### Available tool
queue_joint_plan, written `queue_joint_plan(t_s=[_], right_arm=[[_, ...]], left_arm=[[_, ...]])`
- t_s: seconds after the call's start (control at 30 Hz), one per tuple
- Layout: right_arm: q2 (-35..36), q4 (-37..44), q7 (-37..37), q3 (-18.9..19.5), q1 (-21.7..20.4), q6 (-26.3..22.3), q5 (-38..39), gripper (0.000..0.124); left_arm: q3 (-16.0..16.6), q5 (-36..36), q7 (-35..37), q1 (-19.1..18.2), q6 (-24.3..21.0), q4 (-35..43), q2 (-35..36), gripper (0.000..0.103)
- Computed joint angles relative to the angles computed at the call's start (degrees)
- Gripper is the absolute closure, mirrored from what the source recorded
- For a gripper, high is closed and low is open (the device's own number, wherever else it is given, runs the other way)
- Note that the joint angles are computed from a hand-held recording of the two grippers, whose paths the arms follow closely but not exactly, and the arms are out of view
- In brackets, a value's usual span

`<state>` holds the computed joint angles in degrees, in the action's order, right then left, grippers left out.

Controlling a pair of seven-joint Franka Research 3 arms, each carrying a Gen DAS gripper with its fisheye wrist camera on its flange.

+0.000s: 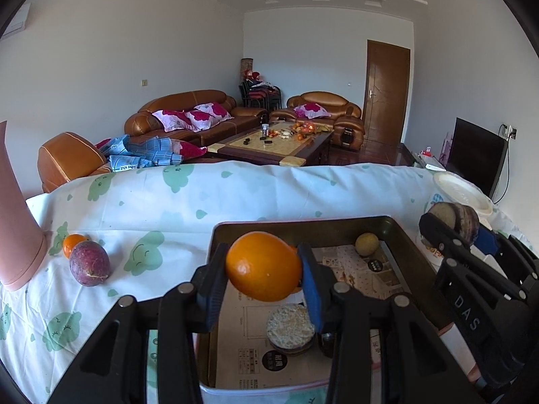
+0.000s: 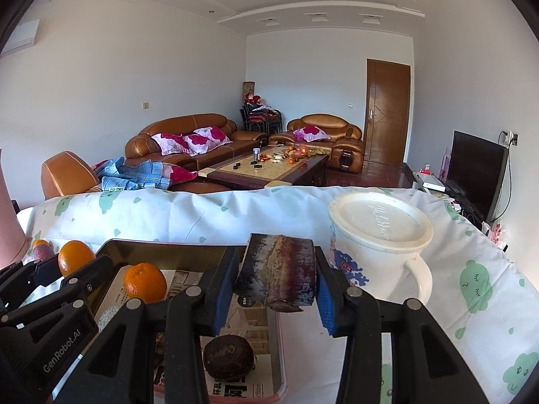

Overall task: Organize fruits
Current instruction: 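Lower the orange and stalk piece into the tin and open both grippers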

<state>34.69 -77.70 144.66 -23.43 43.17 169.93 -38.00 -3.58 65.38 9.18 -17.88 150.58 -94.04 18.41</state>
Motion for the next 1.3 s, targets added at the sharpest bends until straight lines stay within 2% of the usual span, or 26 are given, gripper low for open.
queue_joint_plan(t_s=[0.1, 0.27, 0.53, 0.73, 1.23, 1.3], right_arm=[[1.58, 3.12, -7.76, 6.57, -4.60, -1.49, 5.04, 0.079], [5.68, 10.35, -22.28, 14.56, -9.07, -6.61, 13.78, 0.079], [10.30, 18.61, -36.72, 19.67, -11.55, -14.95, 25.02, 0.079], [13.44, 24.27, -42.72, 21.78, -13.00, -20.47, 31.82, 0.079], [13.56, 24.19, -43.71, 20.24, -12.10, -20.23, 34.10, 0.078], [12.98, 23.05, -43.36, 20.11, -12.02, -19.10, 34.04, 0.078]], left_arm=[[-0.18, -1.71, 2.06, 0.21, -0.61, 1.43, 1.37, 0.061], [-0.02, -5.34, 5.62, 0.29, -1.57, 3.29, 2.98, 0.061], [0.08, -11.24, 9.86, 0.48, -2.11, 4.34, 4.10, 0.061], [-0.10, -14.93, 12.79, 0.68, -2.85, 4.88, 4.69, 0.061], [1.10, -15.52, 13.19, -0.24, -3.04, 5.40, 5.06, 0.060], [1.38, -14.63, 11.95, -0.62, -3.51, 5.10, 4.70, 0.054]])
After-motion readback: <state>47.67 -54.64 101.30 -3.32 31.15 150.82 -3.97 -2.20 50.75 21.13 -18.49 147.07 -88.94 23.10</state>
